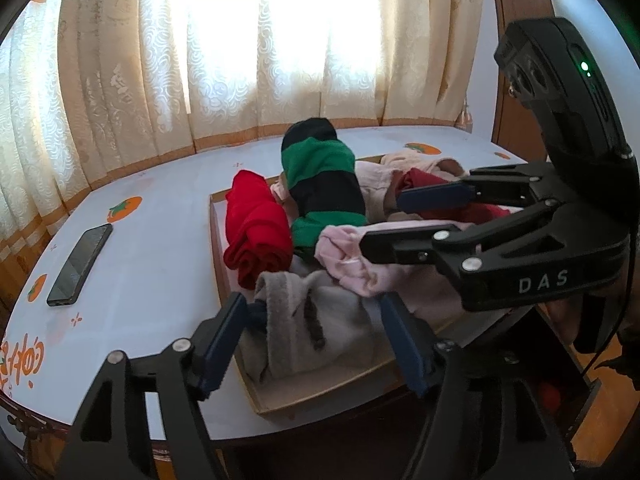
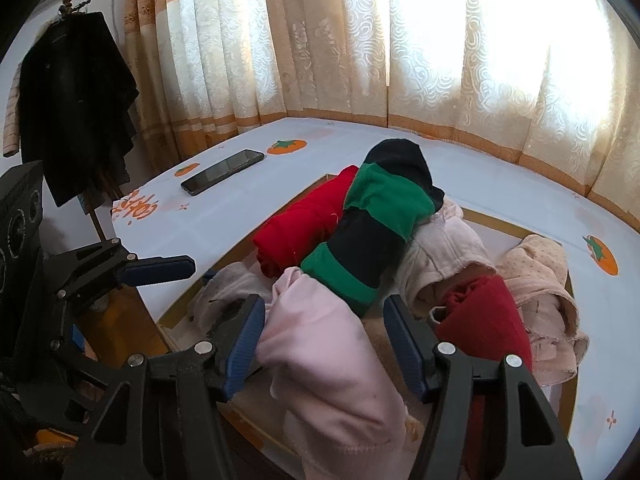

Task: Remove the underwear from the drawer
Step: 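Lower both items into the tray and open both grippers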

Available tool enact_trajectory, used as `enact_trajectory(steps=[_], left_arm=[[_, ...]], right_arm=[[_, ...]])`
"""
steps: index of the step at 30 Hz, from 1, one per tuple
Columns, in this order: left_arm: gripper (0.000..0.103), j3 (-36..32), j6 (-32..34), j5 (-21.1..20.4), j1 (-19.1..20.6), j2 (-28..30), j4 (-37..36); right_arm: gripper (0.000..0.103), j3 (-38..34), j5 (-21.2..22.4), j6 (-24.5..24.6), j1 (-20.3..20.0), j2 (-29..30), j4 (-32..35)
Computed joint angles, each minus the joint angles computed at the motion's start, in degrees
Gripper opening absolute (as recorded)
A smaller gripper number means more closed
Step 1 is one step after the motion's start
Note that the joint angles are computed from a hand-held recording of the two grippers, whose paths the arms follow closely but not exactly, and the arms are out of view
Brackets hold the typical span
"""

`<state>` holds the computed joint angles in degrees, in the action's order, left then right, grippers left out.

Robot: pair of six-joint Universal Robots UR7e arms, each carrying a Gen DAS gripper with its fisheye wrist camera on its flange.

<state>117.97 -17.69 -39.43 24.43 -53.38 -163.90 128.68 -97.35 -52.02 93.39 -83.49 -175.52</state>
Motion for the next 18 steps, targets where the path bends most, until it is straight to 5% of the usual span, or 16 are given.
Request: enact_trajectory(steps=[8, 13, 18], left_arm=[[0.076, 0.5, -1.41, 0.41, -0.77, -0.21, 0.76], [0.09, 1.38, -2.27, 1.56, -1.96, -0.7, 0.87], [0.092, 2.06, -2.64, 1.67, -2.94, -1.17, 0.84]], right_arm=[[0.066, 1.17, 1.37, -0.26, -0.78, -1.36, -0.24], [0.066, 2.11, 1.99, -0.44, -1.58, -2.87, 0.04], [0.068, 4.08, 3.0, -1.76, -2.19, -6.22, 0.78]])
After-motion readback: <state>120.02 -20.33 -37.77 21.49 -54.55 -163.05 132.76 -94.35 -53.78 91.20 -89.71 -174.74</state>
